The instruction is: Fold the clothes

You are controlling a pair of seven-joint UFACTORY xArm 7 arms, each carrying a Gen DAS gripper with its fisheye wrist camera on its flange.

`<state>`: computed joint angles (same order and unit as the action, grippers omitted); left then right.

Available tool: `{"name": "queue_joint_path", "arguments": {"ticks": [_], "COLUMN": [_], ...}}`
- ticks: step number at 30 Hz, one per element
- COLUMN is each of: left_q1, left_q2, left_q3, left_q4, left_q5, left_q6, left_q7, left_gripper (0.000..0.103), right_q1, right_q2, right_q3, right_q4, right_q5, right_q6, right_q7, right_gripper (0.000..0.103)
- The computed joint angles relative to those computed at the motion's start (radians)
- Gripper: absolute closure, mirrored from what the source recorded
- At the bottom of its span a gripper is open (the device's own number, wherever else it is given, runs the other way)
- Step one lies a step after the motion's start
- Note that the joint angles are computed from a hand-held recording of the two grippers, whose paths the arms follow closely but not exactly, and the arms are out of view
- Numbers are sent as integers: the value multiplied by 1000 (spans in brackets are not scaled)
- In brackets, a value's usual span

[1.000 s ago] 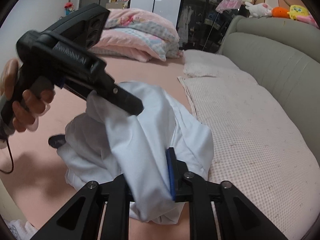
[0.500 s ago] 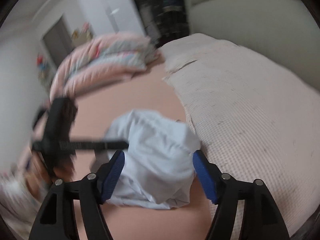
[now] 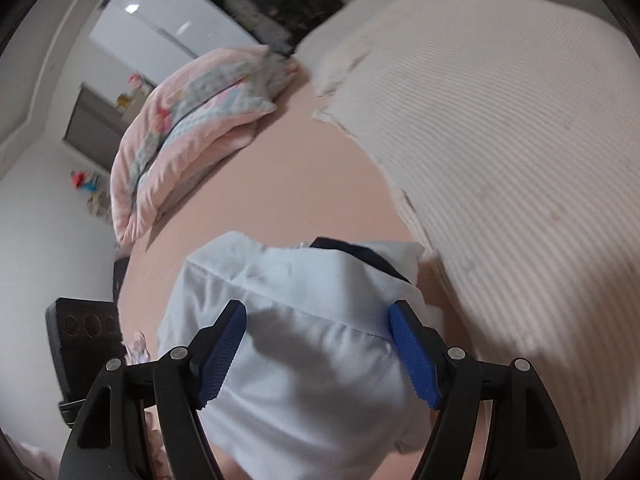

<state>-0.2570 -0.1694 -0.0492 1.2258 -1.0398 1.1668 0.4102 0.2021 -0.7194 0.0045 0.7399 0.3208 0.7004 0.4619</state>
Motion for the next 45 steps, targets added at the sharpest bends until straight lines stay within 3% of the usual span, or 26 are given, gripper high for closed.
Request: {"name": "queue_joint_path", "arguments": {"ticks": [4, 8, 11, 16, 18, 22, 23, 25, 33, 40, 43, 45], "left_q1": [-1, -16, -25, -29, -20, -7, -5, 0, 41, 50, 48, 47], "left_q2": [-52, -94, -113, -78, -76, -78, -74, -49, 138, 75, 68, 54], "left_q3": [6, 9, 1, 4, 6, 16, 17, 22, -6, -24, -15, -11], "left_q4": [-49, -102, -119, -38, 7, 69, 79, 102, 164, 63, 42, 16], "left_q5": [-1, -4, 53, 127, 178, 221, 227, 236, 109, 41, 3, -16], "left_q6": [10, 17, -8, 24, 43, 19, 1, -18, 121, 29, 12, 0], "left_q7": [-23, -21, -29, -81, -109, -93, -76, -63, -91, -44, -42, -48], "left_gripper": [94, 94, 94, 90, 81, 27, 22, 22, 22, 23, 36, 40], "right_q1": [66, 49, 28, 10, 5, 5, 5, 7, 8, 14, 13, 9], "right_q2": [18, 56, 68, 72, 80, 87, 86, 86, 91, 86, 85, 72], "right_q3": [-28, 11, 42, 62, 65, 64, 65, 64, 59, 43, 40, 34], "right_q4": [15, 59, 68, 68, 73, 77, 77, 78, 78, 58, 58, 53], "right_q5": [40, -12, -54, -75, -83, -91, -93, -97, -95, -71, -67, -60], "right_q6": [-44, 7, 38, 31, 40, 43, 43, 47, 51, 31, 32, 33], "right_q7": [-89, -115, -107, -70, -54, -42, -41, -42, -38, -51, -54, -49], "right_gripper": [30, 30, 30, 30, 30, 30, 30, 30, 30, 30, 30, 30]}}
